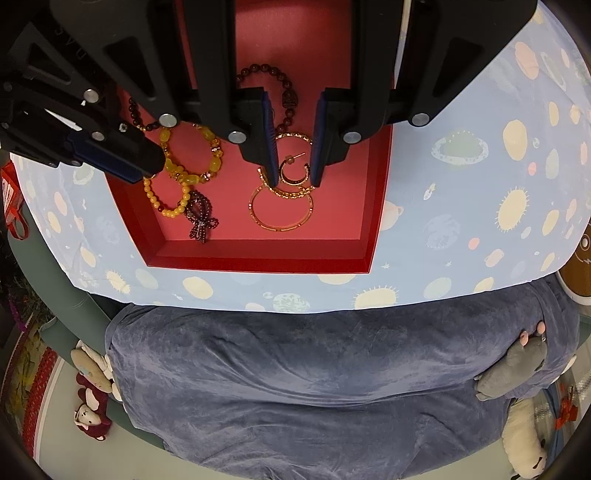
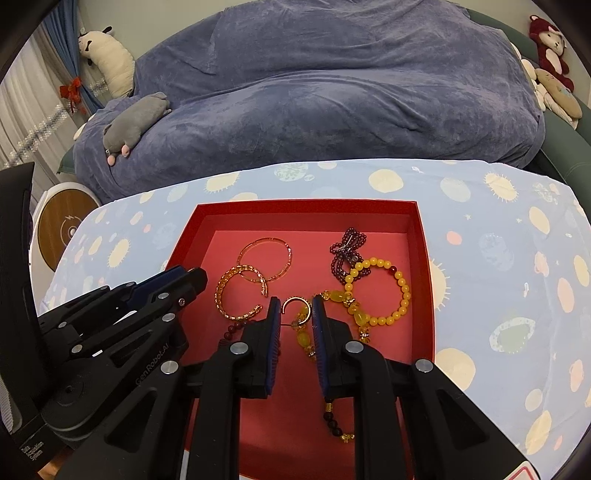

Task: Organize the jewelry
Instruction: 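Lower the earrings into the red box and open both tools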

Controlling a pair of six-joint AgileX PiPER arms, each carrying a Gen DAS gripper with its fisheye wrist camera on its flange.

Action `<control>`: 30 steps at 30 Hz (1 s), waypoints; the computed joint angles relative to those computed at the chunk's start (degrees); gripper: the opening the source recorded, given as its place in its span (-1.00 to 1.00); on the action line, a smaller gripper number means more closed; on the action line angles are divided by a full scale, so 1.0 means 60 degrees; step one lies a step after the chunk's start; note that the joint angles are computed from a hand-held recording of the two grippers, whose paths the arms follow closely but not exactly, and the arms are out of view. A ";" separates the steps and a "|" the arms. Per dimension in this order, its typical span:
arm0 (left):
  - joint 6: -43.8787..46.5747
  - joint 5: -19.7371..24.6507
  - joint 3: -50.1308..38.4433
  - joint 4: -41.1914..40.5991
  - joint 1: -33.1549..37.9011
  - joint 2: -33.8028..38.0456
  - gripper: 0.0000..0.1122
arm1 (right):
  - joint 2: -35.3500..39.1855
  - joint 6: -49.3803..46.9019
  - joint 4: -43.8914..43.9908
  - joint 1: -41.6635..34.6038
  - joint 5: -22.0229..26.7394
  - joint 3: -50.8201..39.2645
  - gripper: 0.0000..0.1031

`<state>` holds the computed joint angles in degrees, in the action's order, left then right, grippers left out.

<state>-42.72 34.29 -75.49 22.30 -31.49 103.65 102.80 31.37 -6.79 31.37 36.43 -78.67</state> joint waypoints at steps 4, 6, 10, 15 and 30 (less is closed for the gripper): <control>0.0010 -0.0016 -0.0055 -0.0005 0.0016 0.0199 -0.70 | 0.0304 -0.0161 0.0094 0.0005 -0.0006 -0.0155 -0.69; 0.0015 -0.0056 -0.0025 -0.0057 0.0042 0.0264 -0.70 | 0.0389 -0.0150 0.0074 0.0045 -0.0020 -0.0158 -0.68; -0.0196 -0.0098 0.0058 0.0049 0.0021 0.0344 -0.70 | 0.0511 -0.0253 0.0242 0.0028 -0.0103 -0.0104 -0.68; -0.0385 -0.0046 0.0091 0.0113 0.0007 0.0362 -0.53 | 0.0445 0.0059 0.0061 0.0011 -0.0212 0.0093 -0.60; -0.1577 0.0109 0.1543 0.0973 -0.0388 -0.0834 -0.05 | -0.1058 0.1065 -0.0587 0.0377 -0.0314 0.1893 -0.33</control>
